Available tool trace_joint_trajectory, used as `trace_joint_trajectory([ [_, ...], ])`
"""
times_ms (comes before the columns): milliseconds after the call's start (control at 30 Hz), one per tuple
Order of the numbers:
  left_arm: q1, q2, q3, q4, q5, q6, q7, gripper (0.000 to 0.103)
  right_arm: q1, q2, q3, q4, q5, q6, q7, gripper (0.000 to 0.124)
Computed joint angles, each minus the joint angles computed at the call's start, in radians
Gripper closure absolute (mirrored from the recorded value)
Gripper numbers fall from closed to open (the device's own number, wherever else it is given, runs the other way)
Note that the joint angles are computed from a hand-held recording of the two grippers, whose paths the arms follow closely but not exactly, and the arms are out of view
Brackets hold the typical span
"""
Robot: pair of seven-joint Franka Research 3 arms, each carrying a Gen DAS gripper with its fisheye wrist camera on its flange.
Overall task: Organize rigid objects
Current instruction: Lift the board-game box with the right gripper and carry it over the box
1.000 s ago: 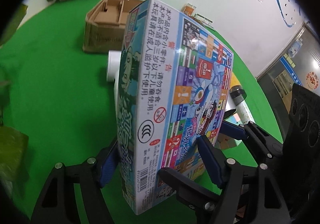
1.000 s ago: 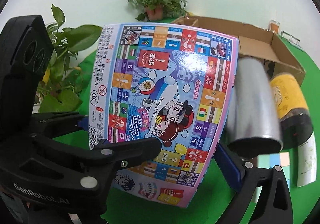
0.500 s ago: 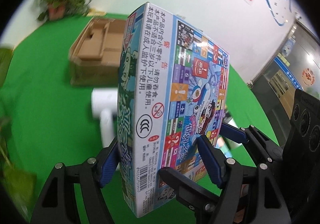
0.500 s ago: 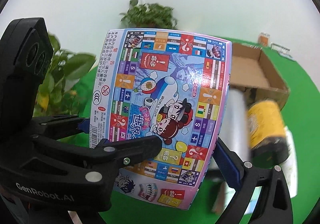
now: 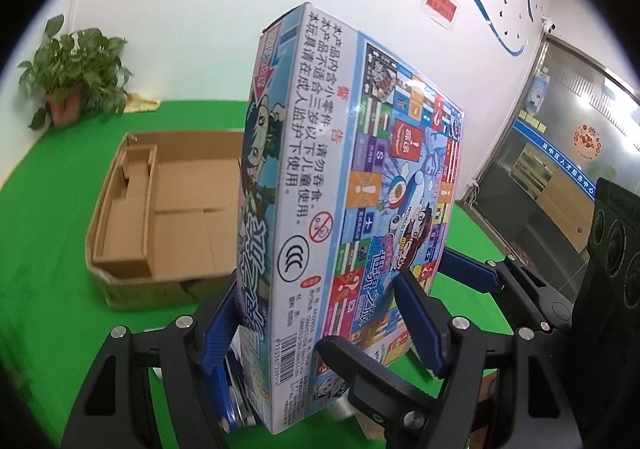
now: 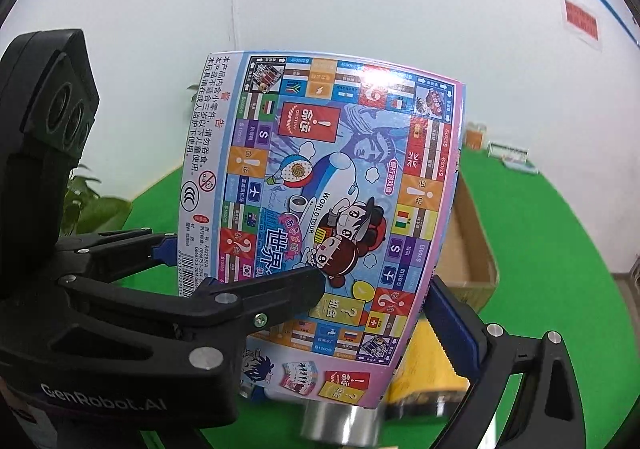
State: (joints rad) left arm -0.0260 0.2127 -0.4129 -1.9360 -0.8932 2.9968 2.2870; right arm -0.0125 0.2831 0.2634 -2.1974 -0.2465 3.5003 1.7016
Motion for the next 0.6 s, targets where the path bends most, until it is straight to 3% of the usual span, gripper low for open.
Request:
trace_joint_trajectory([
  [267,0.016,0.041,0.016,0.055,0.141,0.010,-0.120,0.029,0.002,0.037,0.026,0.111,0.037,-0.077,-0.066,0.026],
  [400,0.015,0.064,0.036,0.084,0.256,0.010,-0.223,0.029,-0.087,0.036,0.121,0.112,0.032,-0.093,-0.088,0.026],
  [467,0.027,0.082,0.034,0.108,0.303,0.004,-0.257,0.029,-0.068,0.030,0.113,0.100,0.060,-0.084,-0.109,0.026],
  [500,0.027,0.094,0.039,0.123,0.334,-0.001,-0.282,0.029,-0.091,0.016,0.110,0.081,0.008,-0.079,-0.068,0.026],
  [600,0.030,0.137,0.053,0.178,0.424,-0.037,-0.356,0.029,-0.137,0.034,0.168,0.095,0.021,-0.101,-0.095,0.026],
])
